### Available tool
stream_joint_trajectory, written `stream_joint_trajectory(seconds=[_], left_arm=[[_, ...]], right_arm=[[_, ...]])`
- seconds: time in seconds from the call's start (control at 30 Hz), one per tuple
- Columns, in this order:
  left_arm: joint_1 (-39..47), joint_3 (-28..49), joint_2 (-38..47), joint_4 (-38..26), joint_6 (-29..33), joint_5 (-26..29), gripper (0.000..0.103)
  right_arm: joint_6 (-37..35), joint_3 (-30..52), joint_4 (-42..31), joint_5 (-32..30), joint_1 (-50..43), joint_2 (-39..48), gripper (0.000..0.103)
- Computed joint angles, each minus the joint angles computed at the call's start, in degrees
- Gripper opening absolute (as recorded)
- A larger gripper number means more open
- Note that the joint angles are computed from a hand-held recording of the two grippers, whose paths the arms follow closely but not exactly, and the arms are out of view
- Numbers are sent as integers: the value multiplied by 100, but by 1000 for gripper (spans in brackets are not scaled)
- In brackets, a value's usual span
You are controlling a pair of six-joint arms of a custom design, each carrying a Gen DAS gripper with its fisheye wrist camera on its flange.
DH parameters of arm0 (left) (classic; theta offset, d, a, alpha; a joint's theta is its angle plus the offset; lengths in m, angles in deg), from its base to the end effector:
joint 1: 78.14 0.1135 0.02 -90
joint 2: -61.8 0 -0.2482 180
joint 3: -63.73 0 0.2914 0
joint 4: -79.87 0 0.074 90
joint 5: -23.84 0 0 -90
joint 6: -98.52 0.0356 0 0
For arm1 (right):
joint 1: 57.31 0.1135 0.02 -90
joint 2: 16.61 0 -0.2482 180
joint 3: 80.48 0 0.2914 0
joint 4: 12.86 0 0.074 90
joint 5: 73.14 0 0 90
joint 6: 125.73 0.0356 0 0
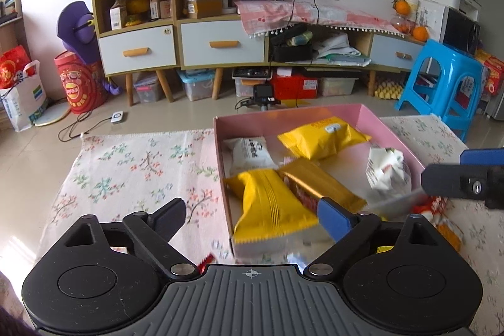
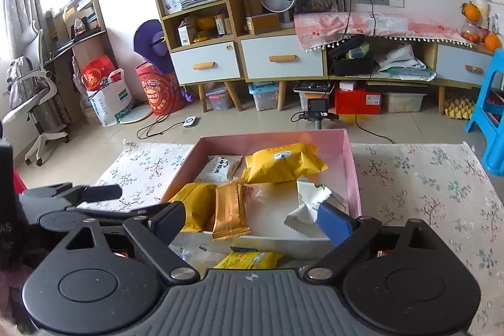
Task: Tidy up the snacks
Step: 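Move left gripper to the wafer square while right gripper reaches the yellow bread pack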
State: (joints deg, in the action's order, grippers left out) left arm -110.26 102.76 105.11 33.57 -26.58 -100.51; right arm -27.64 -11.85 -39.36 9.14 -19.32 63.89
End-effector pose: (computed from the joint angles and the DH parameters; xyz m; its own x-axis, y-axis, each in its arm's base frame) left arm 0.1764 -0.0870 0.1821 -0.6132 -0.1756 -0.7702 -0.2653 0.9641 -0.0085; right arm 0.2728 0.2191 0.2305 -0.5819 -0.2775 -0.7645 -0.6172 0.7628 0.1929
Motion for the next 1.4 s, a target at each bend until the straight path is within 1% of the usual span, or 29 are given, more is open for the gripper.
stream_joint_trajectory(seconds=[0.1, 0.23, 0.47, 0.5, 0.73, 0.87, 1.07, 1.23, 1.33, 1.4], left_arm=[[-326, -7, -174, -372, -275, -208, 95], [-726, 31, -314, -915, -748, -339, 97], [-1330, -77, -608, -1643, -1521, -338, 98], [-1399, -111, -649, -1717, -1620, -342, 98], [-1851, -543, -1251, -2177, -2215, -327, 98], [-2081, -727, -1457, -2398, -2499, -330, 98], [-2409, -918, -1726, -2715, -2732, -318, 98], [-2561, -1057, -1905, -2849, -2875, -307, 98], [-2521, -1159, -2024, -2754, -2749, -331, 98], [-2479, -1254, -2108, -2627, -2538, -395, 98]], right_arm=[[118, -66, -123, 63, 17, -156, 86], [155, -153, -293, 188, 42, -376, 89], [16, -401, -563, 489, 244, -728, 91], [-3, -460, -561, 502, 275, -786, 93], [-191, -952, -379, 547, 415, -1058, 93], [-320, -1239, -373, 574, 481, -1187, 93], [-347, -1658, -304, 588, 573, -1541, 93], [-514, -1868, -254, 739, 704, -1720, 93], [-625, -1930, -216, 807, 753, -1718, 93], [-675, -1918, -214, 824, 780, -1659, 93]])
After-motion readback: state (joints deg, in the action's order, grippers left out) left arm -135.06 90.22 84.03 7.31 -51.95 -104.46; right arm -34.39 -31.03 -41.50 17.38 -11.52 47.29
